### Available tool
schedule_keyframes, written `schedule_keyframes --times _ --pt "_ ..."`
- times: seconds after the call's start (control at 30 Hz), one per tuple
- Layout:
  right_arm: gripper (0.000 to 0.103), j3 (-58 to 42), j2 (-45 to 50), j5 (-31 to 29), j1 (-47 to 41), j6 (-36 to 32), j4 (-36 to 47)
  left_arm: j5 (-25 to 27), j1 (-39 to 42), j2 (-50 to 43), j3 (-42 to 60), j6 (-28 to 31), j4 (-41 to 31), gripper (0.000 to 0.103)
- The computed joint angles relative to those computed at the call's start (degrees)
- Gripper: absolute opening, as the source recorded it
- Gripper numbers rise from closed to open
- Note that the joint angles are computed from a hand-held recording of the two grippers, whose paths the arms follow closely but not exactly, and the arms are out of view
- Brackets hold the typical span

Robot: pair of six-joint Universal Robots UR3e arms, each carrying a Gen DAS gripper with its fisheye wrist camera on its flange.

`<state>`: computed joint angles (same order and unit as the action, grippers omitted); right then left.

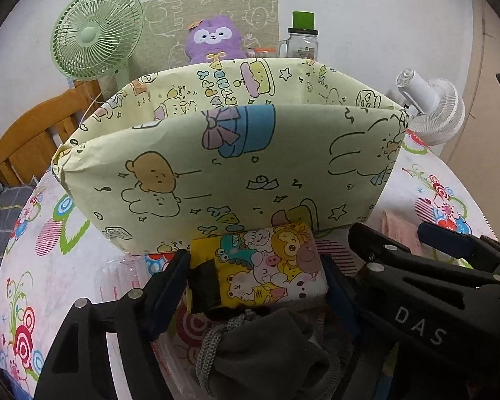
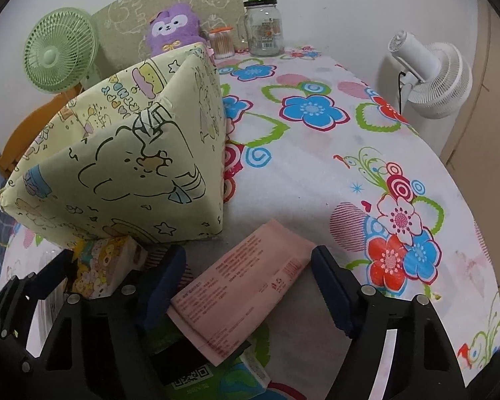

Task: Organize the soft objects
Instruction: 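Grasp the cartoon-print pouch with the left tool while the right tool grasps the pink paper, then lift the pouch and pink paper and carry them toward the box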

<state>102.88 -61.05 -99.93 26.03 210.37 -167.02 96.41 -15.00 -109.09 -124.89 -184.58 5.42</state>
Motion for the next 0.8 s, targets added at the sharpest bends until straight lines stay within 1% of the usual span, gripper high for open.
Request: schedule_keyframes --times 0.07,0.13,0.27,0.57,0.7,0.8 --pt "0.068 0.07 -0.22 0.15 0.15 -0.11 -0.06 -0.41 0.19 0.26 -0.44 0.23 0.35 0.076" --pt "0.065 0.06 -0.41 0.50 0.23 -0.17 0.03 -0.79 0.39 0.54 -0.85 0.28 0.58 0.076" --pt "0.055 1.03 -1.07 1.24 0.31 0.07 -0.94 -1.65 0.78 1.37 -1.86 0.39 1.01 0.075" --pt "0.047 2.71 -2.78 -0.29 0.98 1.10 -1.60 -1.69 0.61 3.40 -3.70 0.19 2.19 0.075" --pt "0.046 3.53 -3.75 -1.00 1.35 1.46 -1.92 -0.54 -0.07 4.35 -4.12 0.47 2.54 0.074" --pt "0.046 3.87 -4.35 -1.64 1.80 1.63 -1.84 -0.62 -0.08 5.04 -4.68 0.59 2.76 0.074"
